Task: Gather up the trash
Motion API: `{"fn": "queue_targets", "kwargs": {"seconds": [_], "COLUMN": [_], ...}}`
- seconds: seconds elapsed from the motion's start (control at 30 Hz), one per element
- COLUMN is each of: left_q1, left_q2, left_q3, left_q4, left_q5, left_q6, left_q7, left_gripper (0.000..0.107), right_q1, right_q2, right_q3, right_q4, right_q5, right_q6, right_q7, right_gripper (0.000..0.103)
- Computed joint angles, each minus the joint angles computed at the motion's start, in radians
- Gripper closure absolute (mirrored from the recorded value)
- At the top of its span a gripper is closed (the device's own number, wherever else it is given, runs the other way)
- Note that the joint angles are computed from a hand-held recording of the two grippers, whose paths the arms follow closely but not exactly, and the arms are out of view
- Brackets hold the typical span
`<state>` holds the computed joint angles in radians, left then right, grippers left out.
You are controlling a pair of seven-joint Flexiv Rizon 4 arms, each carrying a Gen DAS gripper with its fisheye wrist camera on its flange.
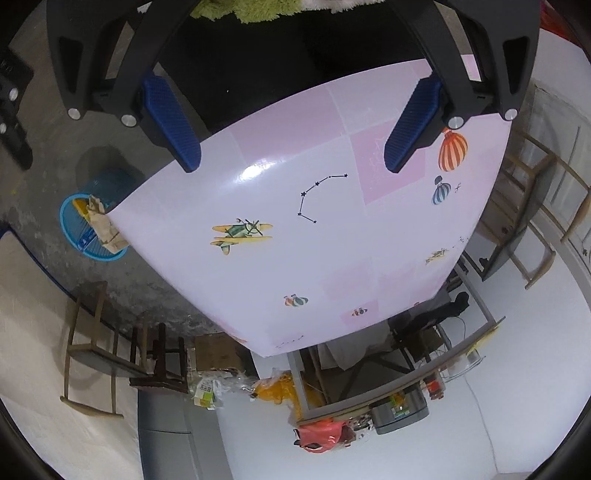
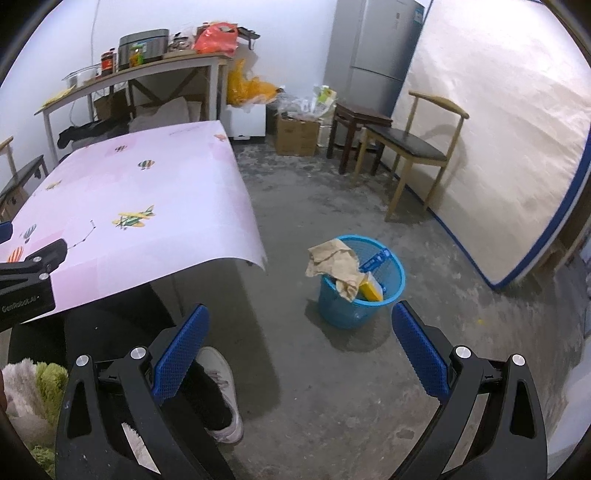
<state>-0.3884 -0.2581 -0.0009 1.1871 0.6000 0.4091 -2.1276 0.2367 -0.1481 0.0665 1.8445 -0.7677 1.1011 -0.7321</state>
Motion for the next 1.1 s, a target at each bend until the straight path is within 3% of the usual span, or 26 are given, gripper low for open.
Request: {"fn": "queue_targets", "kwargs": {"seconds": [0.5,1.1], "left_q1": [-0.012,-0.004], "left_q2": [-0.036,-0.023], "left_q3": [-0.002,0.001], "left_q4": [-0.023,-0.001], "left_q5": [-0.034,-0.066], "left_q6": [-0.027,-0.006], "left_q7": [0.081,0.066], "left_gripper": [0.009,0.009], "right_q1": [-0.006,-0.009], "right_q2": [-0.008,-0.006], "right_q3": [-0.001,-0.005], "right_q4": [-0.002,0.003], "right_q5": [0.038,0.029], "right_q6": [-0.014,0.0], "right_q7": [-0.025,-0.039], "right_gripper": [0.008,0.008]}}
